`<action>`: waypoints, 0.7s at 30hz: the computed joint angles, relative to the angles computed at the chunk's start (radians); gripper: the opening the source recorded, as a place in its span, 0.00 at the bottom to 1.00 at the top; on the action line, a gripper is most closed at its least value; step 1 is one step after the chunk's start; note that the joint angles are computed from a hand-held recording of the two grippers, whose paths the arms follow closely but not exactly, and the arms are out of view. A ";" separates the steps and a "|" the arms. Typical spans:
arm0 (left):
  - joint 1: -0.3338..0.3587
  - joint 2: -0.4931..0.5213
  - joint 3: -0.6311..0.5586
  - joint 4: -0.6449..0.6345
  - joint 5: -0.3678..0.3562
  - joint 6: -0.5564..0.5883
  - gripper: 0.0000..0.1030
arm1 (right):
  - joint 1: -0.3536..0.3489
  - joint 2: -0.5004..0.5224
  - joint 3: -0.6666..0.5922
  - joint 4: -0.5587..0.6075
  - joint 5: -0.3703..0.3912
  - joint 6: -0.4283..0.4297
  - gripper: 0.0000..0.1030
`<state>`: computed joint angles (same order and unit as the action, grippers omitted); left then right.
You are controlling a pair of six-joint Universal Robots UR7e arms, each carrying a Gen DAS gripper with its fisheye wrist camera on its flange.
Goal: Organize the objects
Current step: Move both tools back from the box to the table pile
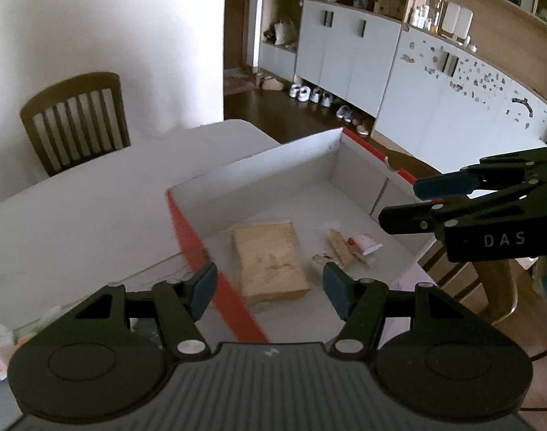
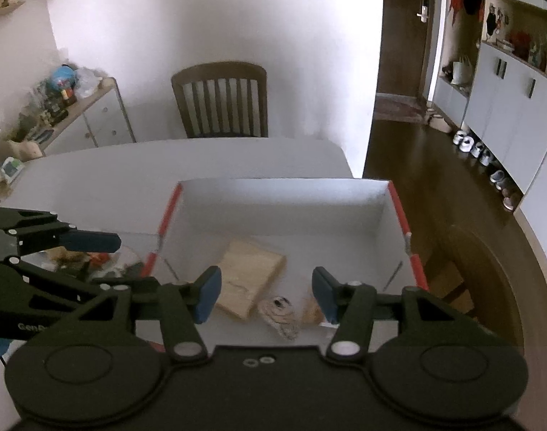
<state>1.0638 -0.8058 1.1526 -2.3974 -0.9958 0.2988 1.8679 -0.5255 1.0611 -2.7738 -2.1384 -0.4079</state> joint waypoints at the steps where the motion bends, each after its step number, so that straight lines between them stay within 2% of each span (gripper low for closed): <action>1: 0.001 -0.017 0.016 -0.006 -0.005 0.003 0.68 | 0.006 0.003 0.003 -0.010 -0.004 0.000 0.55; 5: 0.005 -0.077 0.079 -0.037 -0.009 0.022 0.70 | 0.026 0.012 0.014 -0.027 -0.008 0.012 0.56; 9: 0.017 -0.130 0.128 -0.055 -0.004 0.037 0.71 | 0.047 0.030 0.016 -0.035 -0.015 0.024 0.62; 14: 0.043 -0.194 0.175 -0.063 -0.022 0.038 0.79 | 0.073 0.061 0.008 -0.041 -0.025 0.039 0.64; 21: 0.082 -0.272 0.221 -0.087 0.005 0.029 0.82 | 0.105 0.092 0.011 -0.062 -0.016 0.048 0.83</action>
<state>1.1454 -1.0773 1.3733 -2.4848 -0.9906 0.3283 1.9729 -0.4334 1.0718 -2.8362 -2.1546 -0.3598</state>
